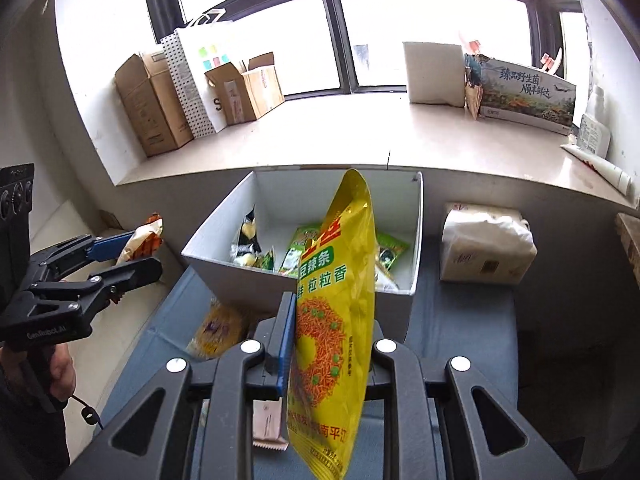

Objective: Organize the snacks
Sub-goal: 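Lower the yellow bag and pastry into the white box and open both tools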

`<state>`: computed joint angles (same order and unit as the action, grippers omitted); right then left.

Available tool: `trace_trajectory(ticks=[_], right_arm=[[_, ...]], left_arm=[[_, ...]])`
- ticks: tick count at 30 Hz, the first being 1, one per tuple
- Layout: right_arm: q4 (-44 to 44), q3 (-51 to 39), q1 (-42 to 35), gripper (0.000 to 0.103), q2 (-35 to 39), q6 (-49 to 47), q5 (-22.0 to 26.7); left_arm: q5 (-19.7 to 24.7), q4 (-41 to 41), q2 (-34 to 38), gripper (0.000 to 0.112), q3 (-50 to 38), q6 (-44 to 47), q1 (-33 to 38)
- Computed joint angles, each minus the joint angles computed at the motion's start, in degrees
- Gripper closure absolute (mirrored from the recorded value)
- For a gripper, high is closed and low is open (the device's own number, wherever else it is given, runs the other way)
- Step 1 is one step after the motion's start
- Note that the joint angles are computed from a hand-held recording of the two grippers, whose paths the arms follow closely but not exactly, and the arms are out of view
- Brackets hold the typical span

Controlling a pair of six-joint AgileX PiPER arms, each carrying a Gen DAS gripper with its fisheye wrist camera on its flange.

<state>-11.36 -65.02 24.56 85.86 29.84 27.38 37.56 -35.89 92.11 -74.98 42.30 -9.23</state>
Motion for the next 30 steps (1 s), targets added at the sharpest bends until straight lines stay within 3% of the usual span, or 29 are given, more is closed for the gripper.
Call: trace_trajectory(ticks=[8,16,17,18,19,20,23,27,30], right_arm=[[8.29,-20.17,-7.45,0.080,14.20,-11.19,5.99],[12.42,-36.25,-9.51,0.079,27.75,-15.23,12.09],[13.16,-36.80,-9.84,0.075,28.50,-15.29,11.74],[13.13,-37.06,-9.96,0.066,29.03,-15.10,11.09],[13.11,-37.27,-10.09,0.027,29.48,-14.98,10.67],[13.87,-37.28,-10.36,0.000,29.75,-15.01,10.20],[14.46,-33.68,-11.43,0.000,28.17,-12.61,6.13],[5.89,-33.81,-10.95,0.000,27.89,-5.23,8.30],[7.06,-31.96,-11.30,0.000,26.49,-6.24,7.27]], left_arm=[[3.32,16.02,19.38,0.048,-26.23,-20.42,-3.92],[6.93,20.22,31.31,0.047,-39.02,-26.24,-3.95],[8.03,19.66,32.28,0.045,-40.09,-25.80,-3.74],[9.19,17.81,33.04,0.036,-40.78,-24.05,-3.41],[9.31,17.84,33.19,0.028,-40.62,-23.66,-3.52],[7.90,18.76,32.74,0.016,-39.35,-24.09,-3.74],[7.71,14.78,31.81,0.009,-37.51,-21.98,-2.25],[6.38,12.77,30.17,0.009,-34.71,-19.75,-1.36],[4.22,12.81,28.46,0.009,-31.95,-19.17,-1.45]])
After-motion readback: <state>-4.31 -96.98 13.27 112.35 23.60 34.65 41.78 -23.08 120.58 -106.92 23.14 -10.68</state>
